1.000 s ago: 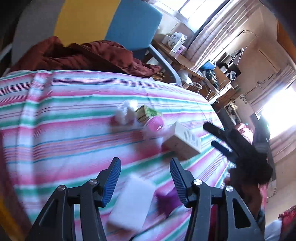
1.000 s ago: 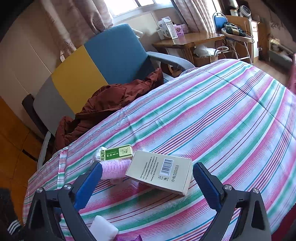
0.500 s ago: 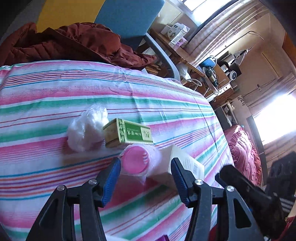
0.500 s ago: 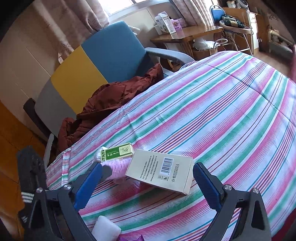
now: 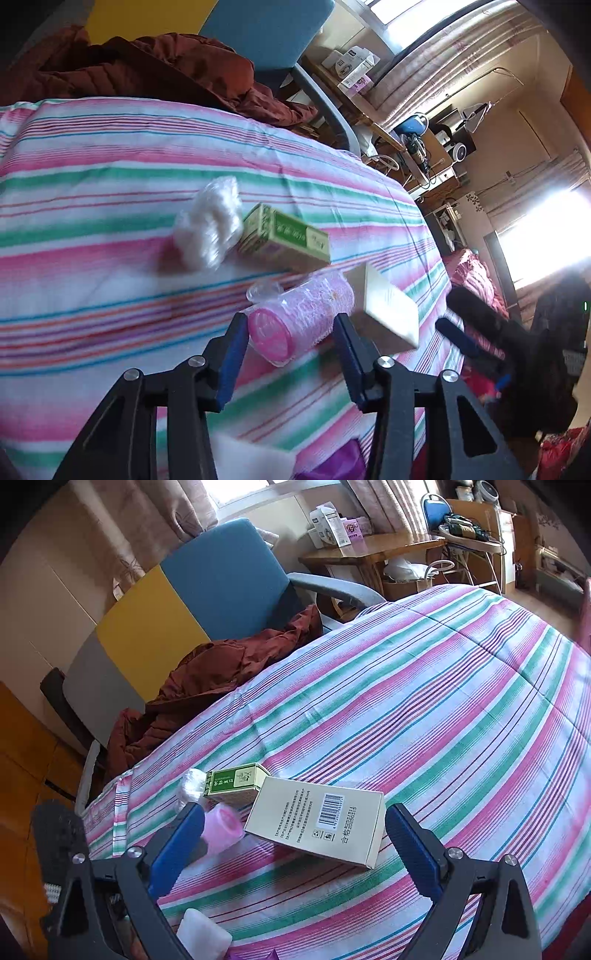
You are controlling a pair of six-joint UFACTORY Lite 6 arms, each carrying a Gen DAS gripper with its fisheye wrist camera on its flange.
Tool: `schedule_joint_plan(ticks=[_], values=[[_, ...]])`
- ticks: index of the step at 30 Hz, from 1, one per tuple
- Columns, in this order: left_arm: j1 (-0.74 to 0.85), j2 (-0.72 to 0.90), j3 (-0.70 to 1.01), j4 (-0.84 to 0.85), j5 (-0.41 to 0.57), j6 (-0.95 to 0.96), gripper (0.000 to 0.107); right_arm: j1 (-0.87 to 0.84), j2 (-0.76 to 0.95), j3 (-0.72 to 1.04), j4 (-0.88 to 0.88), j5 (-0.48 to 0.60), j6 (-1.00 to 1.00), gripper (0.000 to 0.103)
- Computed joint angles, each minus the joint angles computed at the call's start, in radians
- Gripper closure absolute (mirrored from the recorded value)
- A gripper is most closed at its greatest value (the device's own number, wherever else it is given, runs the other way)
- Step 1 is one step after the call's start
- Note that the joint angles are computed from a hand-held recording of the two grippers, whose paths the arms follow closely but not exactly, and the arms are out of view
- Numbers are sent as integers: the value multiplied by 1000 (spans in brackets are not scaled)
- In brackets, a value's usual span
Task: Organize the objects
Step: 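Move both tools back toward the remaining items on the cloth, then grasp the pink hair-roller pack with the left tool while the right tool grasps the green tea box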
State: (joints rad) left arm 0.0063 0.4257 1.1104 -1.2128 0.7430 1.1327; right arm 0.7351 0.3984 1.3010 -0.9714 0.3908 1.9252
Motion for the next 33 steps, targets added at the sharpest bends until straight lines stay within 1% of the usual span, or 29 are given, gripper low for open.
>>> schedule_joint_plan(ticks=[4, 6, 10, 12, 15, 16, 18, 19, 20, 22, 25, 28, 30, 33], values=[[71, -99, -127, 13, 5, 59, 60, 4, 2, 2, 10, 10, -14, 4], [88, -136, -163, 26, -15, 73, 60, 5, 3, 4, 12, 15, -16, 4], [86, -230, -230, 95, -135, 57, 59, 1, 16, 17, 48, 13, -52, 4], [81, -264, -252, 145, -174, 36, 55, 1, 19, 20, 58, 12, -64, 4], [95, -290, -265, 175, -157, 16, 52, 0, 18, 17, 65, 6, -70, 4], [108, -300, -273, 179, -148, 17, 48, -1, 18, 16, 71, 2, -75, 4], [130, -325, -293, 171, -129, 21, 37, -2, 18, 14, 81, -4, -83, 4], [138, -341, -306, 167, -126, 19, 34, 0, 20, 16, 82, -4, -83, 4], [134, -359, -317, 177, -144, 2, 30, -1, 19, 15, 82, -8, -84, 4], [121, -366, -312, 194, -150, -31, 28, 2, 18, 14, 81, -10, -85, 4], [67, -308, -252, 256, -151, -190, 26, 7, 17, 16, 78, -8, -85, 4], [-6, -211, -159, 373, -170, -410, 26, 7, 14, 12, 73, -10, -78, 4], [-27, -167, -119, 382, -160, -460, 25, 5, 15, 13, 81, -14, -87, 4], [-91, -119, -72, 457, -228, -562, 25, 6, 16, 15, 81, -16, -87, 4]])
